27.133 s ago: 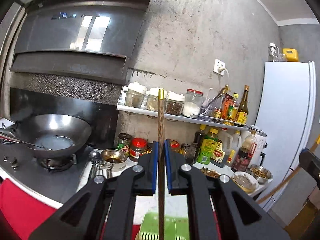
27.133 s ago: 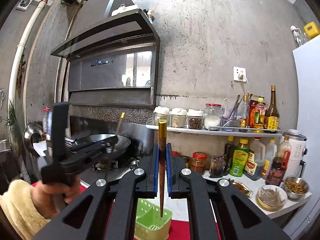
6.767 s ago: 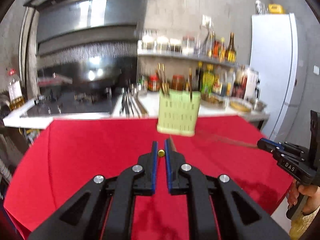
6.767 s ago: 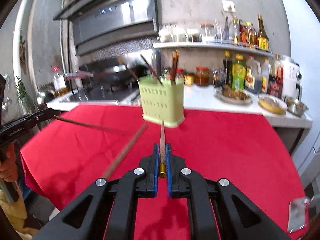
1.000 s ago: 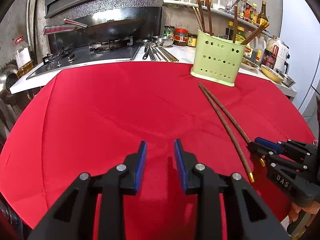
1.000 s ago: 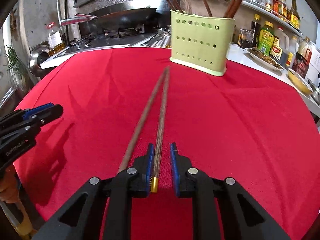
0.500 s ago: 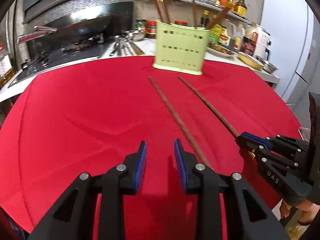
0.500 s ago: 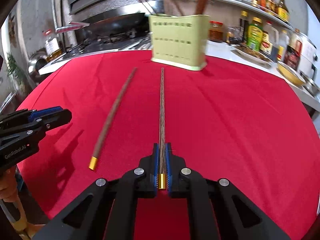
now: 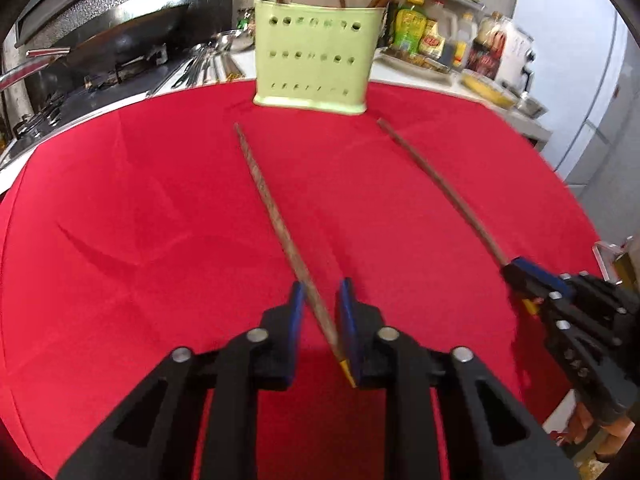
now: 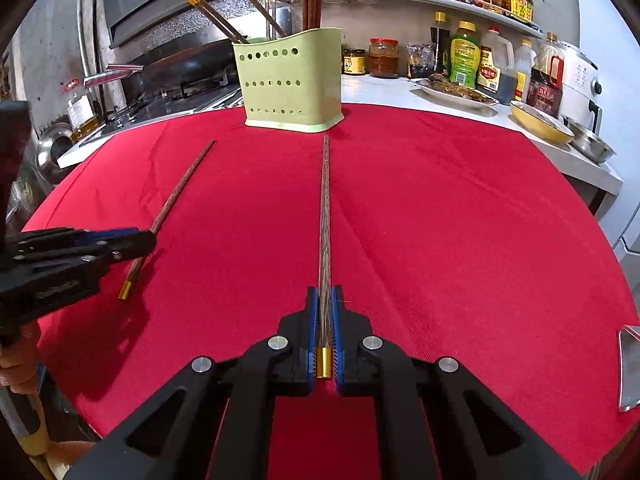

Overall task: Organize utensils
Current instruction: 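Close the right tool on one chopstick while the left tool grasps the other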

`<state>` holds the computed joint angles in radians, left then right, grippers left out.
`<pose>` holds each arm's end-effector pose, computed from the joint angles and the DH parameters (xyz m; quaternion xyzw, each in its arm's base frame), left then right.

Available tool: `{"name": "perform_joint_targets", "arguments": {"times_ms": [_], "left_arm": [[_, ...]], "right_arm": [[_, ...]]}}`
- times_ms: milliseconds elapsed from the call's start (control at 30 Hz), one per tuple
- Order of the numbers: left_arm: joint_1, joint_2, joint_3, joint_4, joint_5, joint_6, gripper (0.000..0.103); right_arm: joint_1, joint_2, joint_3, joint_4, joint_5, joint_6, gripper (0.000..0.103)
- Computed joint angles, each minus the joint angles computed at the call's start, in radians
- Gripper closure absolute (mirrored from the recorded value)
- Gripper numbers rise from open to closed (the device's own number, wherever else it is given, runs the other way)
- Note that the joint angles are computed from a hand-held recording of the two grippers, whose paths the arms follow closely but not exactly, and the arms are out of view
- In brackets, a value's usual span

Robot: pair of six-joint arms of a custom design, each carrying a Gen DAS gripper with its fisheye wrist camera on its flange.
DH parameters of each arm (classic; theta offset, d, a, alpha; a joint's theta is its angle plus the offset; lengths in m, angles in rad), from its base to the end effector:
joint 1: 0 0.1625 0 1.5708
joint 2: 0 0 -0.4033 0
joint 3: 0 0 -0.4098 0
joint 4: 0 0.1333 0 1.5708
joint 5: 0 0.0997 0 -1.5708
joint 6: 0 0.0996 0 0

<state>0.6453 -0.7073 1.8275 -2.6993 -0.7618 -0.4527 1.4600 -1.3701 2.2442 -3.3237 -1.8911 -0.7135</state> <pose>-0.3441 -0.5161 -0.0123 0.2137 0.8941 -0.2532 0.3013 0.0483 -0.4881 0.2598 0.2004 -0.8733 0.3270 0.3005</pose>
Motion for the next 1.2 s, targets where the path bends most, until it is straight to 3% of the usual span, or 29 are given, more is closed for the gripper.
{"name": "perform_joint_targets", "arguments": {"times_ms": [400, 600, 633, 700, 767, 933, 1000, 1067, 1200], "left_arm": [[-0.028, -0.106, 0.118, 0.087, 0.063, 0.064, 0.095], [-0.024, -0.154, 0.177, 0.020, 0.039, 0.019, 0.095], [-0.027, -0.164, 0.193, 0.000, 0.038, 0.012, 0.095], [-0.035, -0.175, 0.219, -0.024, 0.044, 0.005, 0.092], [-0.041, -0.182, 0.236, -0.026, 0.041, -0.005, 0.084], [-0.058, -0.175, 0.241, -0.005, 0.070, -0.022, 0.083], [-0.065, -0.172, 0.242, 0.000, 0.068, -0.023, 0.083], [-0.073, -0.159, 0.237, -0.004, 0.072, -0.017, 0.083], [-0.078, -0.128, 0.217, 0.006, 0.118, -0.019, 0.083]], "right_arm": [[-0.001, -0.033, 0.017, 0.103, 0.079, 0.014, 0.096], [0.007, -0.025, 0.022, 0.088, 0.077, 0.023, 0.093], [0.005, -0.032, 0.027, 0.092, 0.083, 0.021, 0.091], [0.000, -0.044, 0.042, 0.091, 0.094, 0.006, 0.068], [0.000, -0.045, 0.061, 0.058, 0.090, -0.024, 0.065], [-0.002, -0.047, 0.094, -0.011, 0.078, -0.048, 0.068], [-0.006, -0.050, 0.101, -0.023, 0.085, -0.051, 0.077], [-0.008, -0.043, 0.103, -0.043, 0.085, -0.060, 0.079], [0.000, -0.024, 0.099, -0.064, 0.084, -0.066, 0.080]]}}
